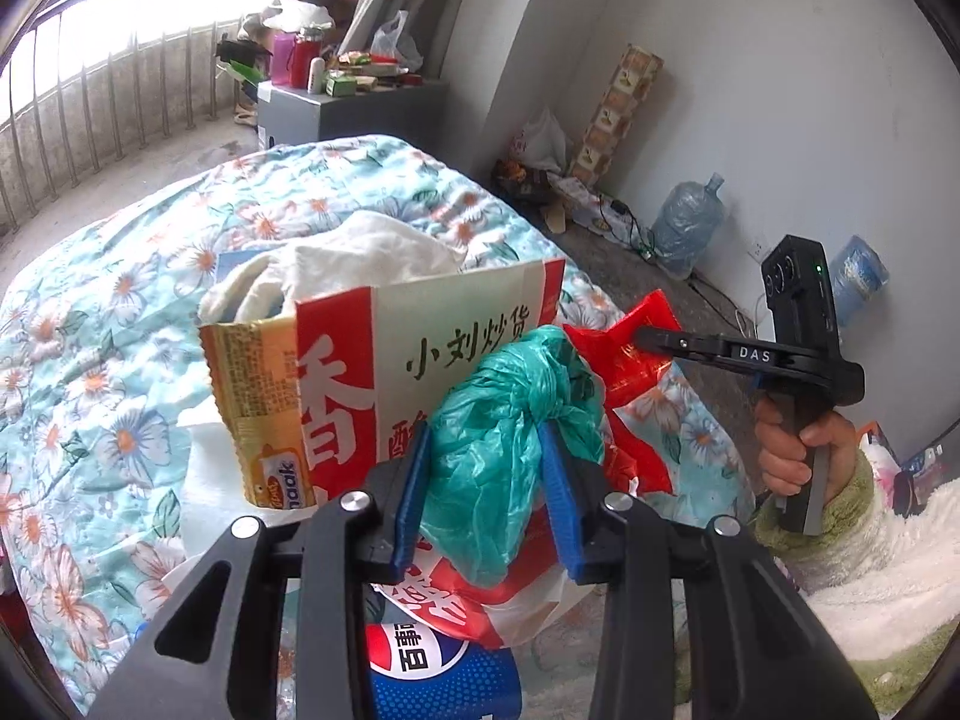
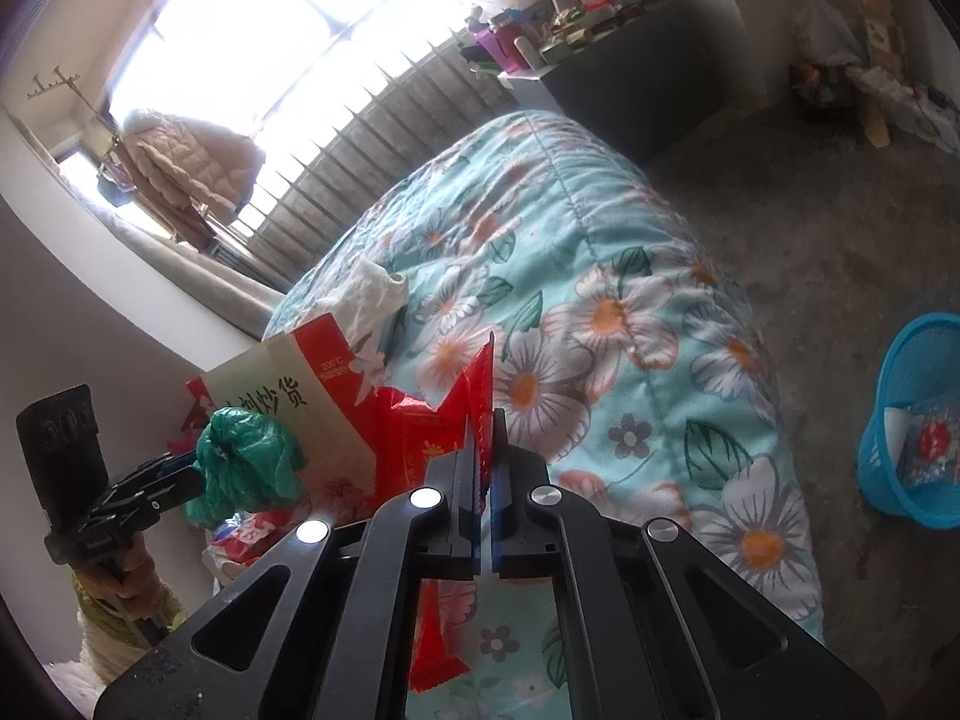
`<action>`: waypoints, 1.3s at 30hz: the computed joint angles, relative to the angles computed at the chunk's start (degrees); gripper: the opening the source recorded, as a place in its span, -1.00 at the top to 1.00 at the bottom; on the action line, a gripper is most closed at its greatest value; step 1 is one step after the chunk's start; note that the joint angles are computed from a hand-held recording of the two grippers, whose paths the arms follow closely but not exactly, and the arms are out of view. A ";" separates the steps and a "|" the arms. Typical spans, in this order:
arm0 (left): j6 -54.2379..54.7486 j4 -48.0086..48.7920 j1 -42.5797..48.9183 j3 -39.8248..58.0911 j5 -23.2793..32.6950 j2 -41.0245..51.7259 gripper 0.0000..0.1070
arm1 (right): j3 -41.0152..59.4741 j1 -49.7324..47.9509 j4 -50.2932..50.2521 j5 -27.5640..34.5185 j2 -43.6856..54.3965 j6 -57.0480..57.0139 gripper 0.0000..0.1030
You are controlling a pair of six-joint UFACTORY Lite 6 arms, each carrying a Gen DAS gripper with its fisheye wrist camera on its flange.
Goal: Collect trash
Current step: 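Lift the green bag and red wrapper and carry them toward the wastebasket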
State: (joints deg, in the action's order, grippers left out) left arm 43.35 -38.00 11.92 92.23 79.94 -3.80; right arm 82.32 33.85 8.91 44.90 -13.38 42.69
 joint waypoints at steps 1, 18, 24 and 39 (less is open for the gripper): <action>-0.03 -0.49 0.57 0.33 0.25 -0.13 0.35 | 0.38 0.17 -0.69 0.38 -0.26 0.22 0.99; -0.90 -8.84 10.72 3.87 5.91 -4.74 0.37 | 8.97 3.62 -10.80 5.29 -1.66 6.80 1.00; -3.35 -11.05 11.93 6.18 8.15 -5.38 0.37 | 10.13 4.46 -13.41 6.09 -3.43 8.81 1.00; -22.04 -2.17 -15.14 30.43 1.50 7.64 0.38 | 5.84 -5.03 -15.52 8.59 -15.54 9.22 1.00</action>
State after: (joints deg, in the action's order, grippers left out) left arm 21.31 -40.17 -3.22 122.66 81.44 3.84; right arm 88.16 28.82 -6.60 53.49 -28.92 51.91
